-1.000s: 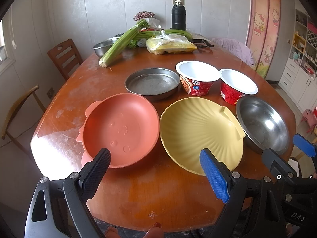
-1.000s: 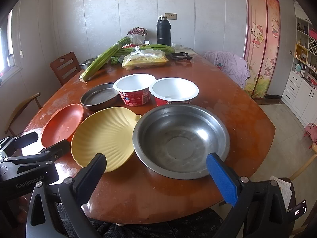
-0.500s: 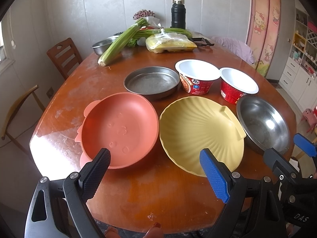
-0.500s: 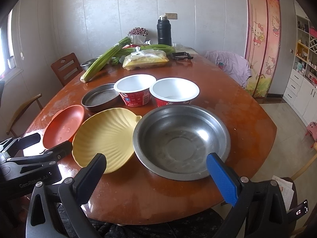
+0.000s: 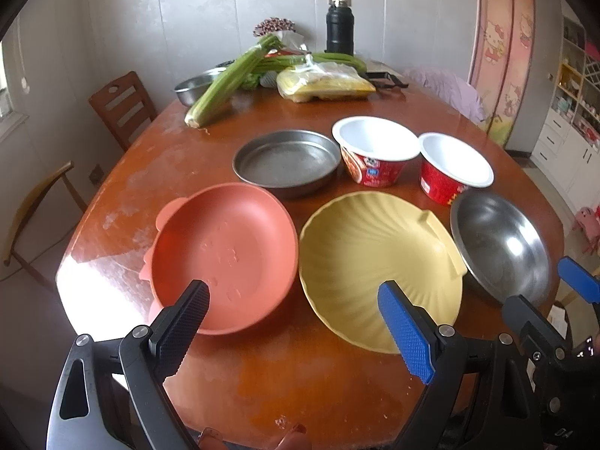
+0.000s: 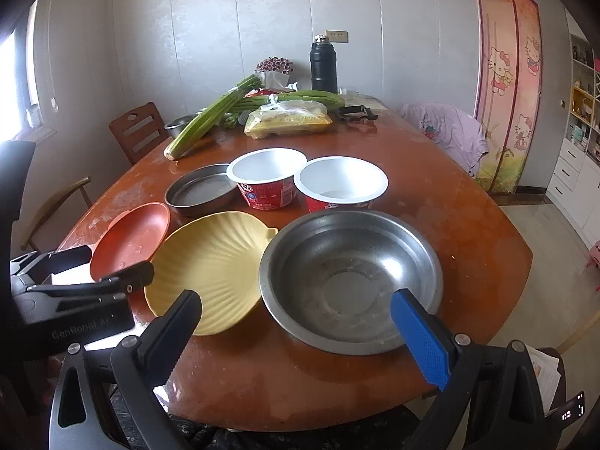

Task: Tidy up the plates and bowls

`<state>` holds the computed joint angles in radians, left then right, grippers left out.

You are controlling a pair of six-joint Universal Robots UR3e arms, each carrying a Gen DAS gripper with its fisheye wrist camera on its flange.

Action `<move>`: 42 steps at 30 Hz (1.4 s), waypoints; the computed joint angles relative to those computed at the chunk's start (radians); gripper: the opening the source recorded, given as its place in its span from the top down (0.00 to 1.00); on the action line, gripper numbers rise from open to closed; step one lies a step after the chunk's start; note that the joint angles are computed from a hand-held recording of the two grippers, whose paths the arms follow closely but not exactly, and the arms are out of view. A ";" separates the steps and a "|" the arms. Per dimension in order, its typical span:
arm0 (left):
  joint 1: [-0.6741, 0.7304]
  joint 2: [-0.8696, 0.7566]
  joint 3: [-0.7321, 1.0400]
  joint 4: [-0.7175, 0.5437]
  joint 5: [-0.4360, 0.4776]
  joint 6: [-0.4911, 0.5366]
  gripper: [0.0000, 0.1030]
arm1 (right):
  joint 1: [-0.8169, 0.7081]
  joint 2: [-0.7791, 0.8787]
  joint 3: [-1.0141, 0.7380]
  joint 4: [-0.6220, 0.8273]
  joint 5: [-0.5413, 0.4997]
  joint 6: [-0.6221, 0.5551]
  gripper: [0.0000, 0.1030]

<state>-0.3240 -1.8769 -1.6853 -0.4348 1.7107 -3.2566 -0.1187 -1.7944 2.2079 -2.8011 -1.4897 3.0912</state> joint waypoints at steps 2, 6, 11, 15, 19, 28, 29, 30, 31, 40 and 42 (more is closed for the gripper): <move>0.019 0.018 -0.016 0.008 -0.009 -0.012 0.11 | -0.011 0.001 -0.006 0.000 0.022 -0.014 0.01; 0.059 0.043 -0.038 0.006 -0.009 -0.028 0.11 | -0.025 0.022 -0.032 -0.009 0.078 -0.040 0.01; 0.122 0.087 -0.085 0.019 -0.003 -0.045 0.11 | -0.010 0.089 -0.103 -0.001 0.147 -0.067 0.01; 0.189 0.138 -0.139 0.022 -0.012 -0.062 0.11 | 0.026 0.176 -0.203 0.034 0.173 -0.097 0.01; 0.281 0.173 -0.197 0.040 -0.049 -0.064 0.11 | 0.091 0.288 -0.326 0.046 0.142 -0.108 0.01; 0.418 0.155 -0.247 0.036 -0.220 -0.021 0.11 | 0.239 0.558 -0.690 0.215 0.077 -0.097 0.01; 0.424 0.147 -0.247 0.038 -0.232 -0.017 0.11 | 0.254 0.589 -0.730 0.227 0.065 -0.096 0.01; 0.423 0.140 -0.244 0.037 -0.237 -0.018 0.11 | 0.266 0.626 -0.781 0.248 0.060 -0.092 0.01; 0.425 0.135 -0.243 0.032 -0.246 -0.016 0.11 | 0.277 0.663 -0.834 0.279 0.055 -0.081 0.01; 0.406 0.037 -0.168 0.016 -0.289 0.018 0.11 | 0.306 0.884 -1.148 0.460 0.063 -0.030 0.02; 0.404 0.016 -0.146 0.004 -0.286 0.004 0.11 | 0.296 0.901 -1.176 0.495 0.099 -0.043 0.06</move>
<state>0.0805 -1.8610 -1.8312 -0.4312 1.4244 -3.2526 0.1773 -0.8938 1.0319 -2.3059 -1.3909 3.0485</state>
